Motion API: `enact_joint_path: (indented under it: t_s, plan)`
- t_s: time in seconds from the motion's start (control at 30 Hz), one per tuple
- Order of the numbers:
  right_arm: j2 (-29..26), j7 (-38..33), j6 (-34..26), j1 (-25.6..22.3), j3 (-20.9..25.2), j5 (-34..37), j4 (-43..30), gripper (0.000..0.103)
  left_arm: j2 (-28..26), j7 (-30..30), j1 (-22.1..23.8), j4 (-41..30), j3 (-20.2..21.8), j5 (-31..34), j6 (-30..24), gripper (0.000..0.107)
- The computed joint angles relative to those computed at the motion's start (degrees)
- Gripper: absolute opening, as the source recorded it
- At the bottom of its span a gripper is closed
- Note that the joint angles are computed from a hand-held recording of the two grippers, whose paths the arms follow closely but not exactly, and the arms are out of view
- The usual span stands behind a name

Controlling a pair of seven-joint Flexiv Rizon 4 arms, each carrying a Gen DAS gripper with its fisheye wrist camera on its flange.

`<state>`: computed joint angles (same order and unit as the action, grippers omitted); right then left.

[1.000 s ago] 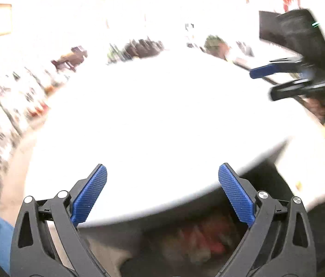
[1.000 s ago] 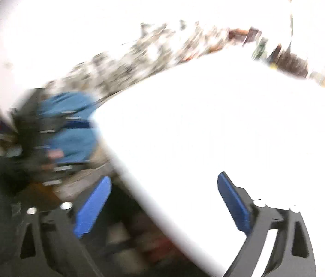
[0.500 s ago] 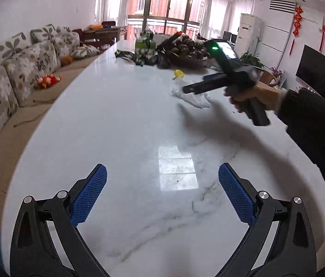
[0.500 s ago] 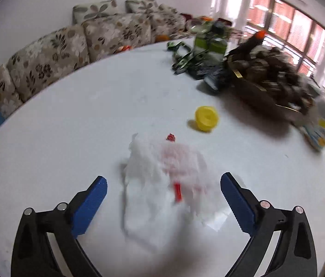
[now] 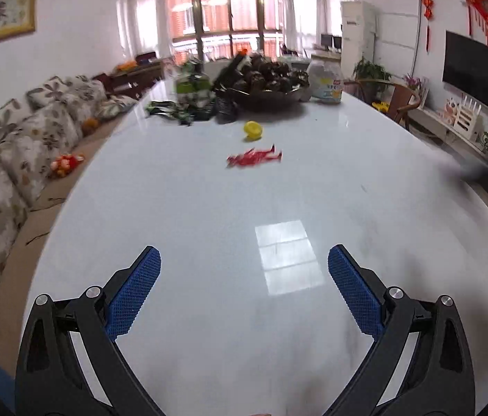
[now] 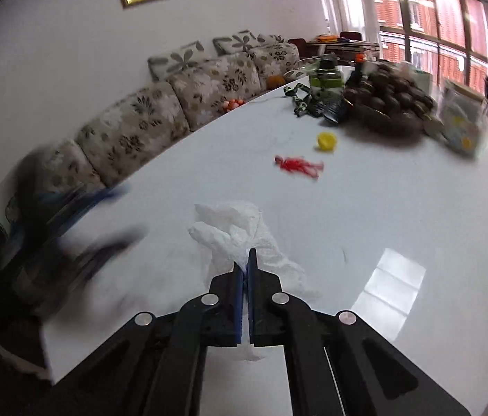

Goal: Collect trash
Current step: 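Grasp the crumpled white tissue with the right tool, then grasp the red toy figure with the left tool while the right tool holds the tissue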

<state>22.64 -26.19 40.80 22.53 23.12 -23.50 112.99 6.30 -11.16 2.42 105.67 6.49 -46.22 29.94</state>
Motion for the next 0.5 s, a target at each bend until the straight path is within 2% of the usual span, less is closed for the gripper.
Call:
enact_joint_path:
  t_s: [0.1, 0.17, 0.23, 0.33, 0.43, 0.47, 0.5]
  plan:
    - [5.77, 4.05, -3.92, -0.35, 2.80, 1.00, 3.22, 0.001, -6.74, -14.39, -2.29, -5.68, -5.50, 5.87, 5.34, 0.095]
    - [9.78, 6.91, -4.68, -0.04, 3.45, 3.58, 5.85, 0.001, -10.24, -18.27, -4.39, -8.59, -7.86, 10.05, 9.46, 0.095]
    - [12.62, 8.78, -7.15, -0.37, 4.39, 4.59, 7.30, 0.001, -15.16, -15.07, -5.73, -13.15, -10.03, 13.04, 11.23, 0.095]
    - [15.69, 11.13, -8.17, -0.64, 5.13, 5.77, 8.85, 0.001, -19.22, -7.10, -5.28, -17.25, -11.65, 13.42, 9.29, 0.095]
    - [16.97, 12.53, -7.69, -1.20, 5.53, 5.67, 9.64, 0.001, -22.16, 0.27, -4.01, -21.46, -12.28, 15.50, 2.96, 0.095]
    - [17.06, 13.06, -7.00, -1.48, 5.55, 5.49, 9.93, 0.001, -22.62, 2.57, -3.50, -21.76, -12.74, 14.00, 2.19, 0.095]
    - [17.15, 13.62, -6.18, -1.55, 5.64, 5.53, 10.22, 0.001, -23.54, 4.66, -2.75, -23.34, -13.04, 13.48, -0.74, 0.095]
